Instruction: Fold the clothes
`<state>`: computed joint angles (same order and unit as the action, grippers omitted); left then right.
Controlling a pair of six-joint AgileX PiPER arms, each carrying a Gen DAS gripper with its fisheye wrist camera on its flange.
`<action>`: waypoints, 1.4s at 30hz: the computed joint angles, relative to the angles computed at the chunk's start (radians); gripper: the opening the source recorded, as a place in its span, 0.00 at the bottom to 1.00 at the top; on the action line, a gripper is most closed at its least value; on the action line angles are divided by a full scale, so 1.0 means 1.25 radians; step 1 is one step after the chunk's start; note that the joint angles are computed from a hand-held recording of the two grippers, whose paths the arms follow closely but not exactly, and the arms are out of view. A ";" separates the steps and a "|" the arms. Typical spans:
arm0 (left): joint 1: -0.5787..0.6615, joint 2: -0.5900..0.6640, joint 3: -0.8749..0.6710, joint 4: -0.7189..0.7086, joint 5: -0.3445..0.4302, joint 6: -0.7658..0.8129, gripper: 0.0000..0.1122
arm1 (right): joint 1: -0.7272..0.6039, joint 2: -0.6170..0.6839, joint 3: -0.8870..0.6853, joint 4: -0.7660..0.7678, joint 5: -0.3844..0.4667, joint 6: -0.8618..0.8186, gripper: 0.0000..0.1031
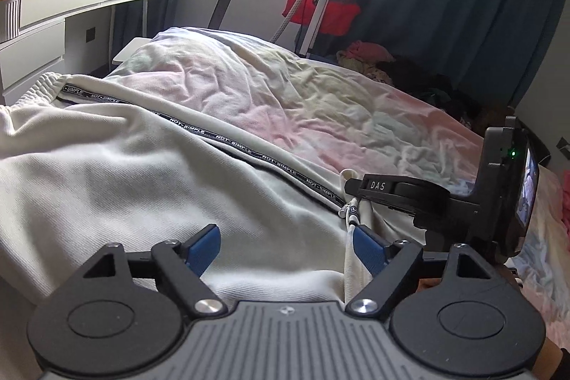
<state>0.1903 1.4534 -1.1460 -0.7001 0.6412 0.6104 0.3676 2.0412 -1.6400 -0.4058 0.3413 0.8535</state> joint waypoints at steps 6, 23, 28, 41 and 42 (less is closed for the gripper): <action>0.004 -0.044 -0.020 0.041 0.012 0.011 0.80 | -0.004 -0.105 0.074 0.051 0.008 0.038 0.54; 0.156 -0.355 0.166 -0.182 0.120 0.321 0.90 | 0.345 -0.631 0.518 -0.636 0.353 0.648 0.84; 0.213 -0.432 0.267 -0.263 0.109 0.463 0.91 | 0.415 -0.673 0.583 -0.673 0.401 0.721 0.84; 0.335 -0.157 0.071 -0.063 0.226 0.069 0.91 | 0.373 -0.675 0.638 -0.683 0.344 0.792 0.84; 0.363 -0.116 0.030 -0.042 0.263 0.013 0.91 | 0.364 -0.675 0.641 -0.676 0.330 0.793 0.84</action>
<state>0.6446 1.3081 -1.1089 -0.7526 0.9695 0.6268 0.8230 1.1971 -0.8388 -1.2512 0.7532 1.8448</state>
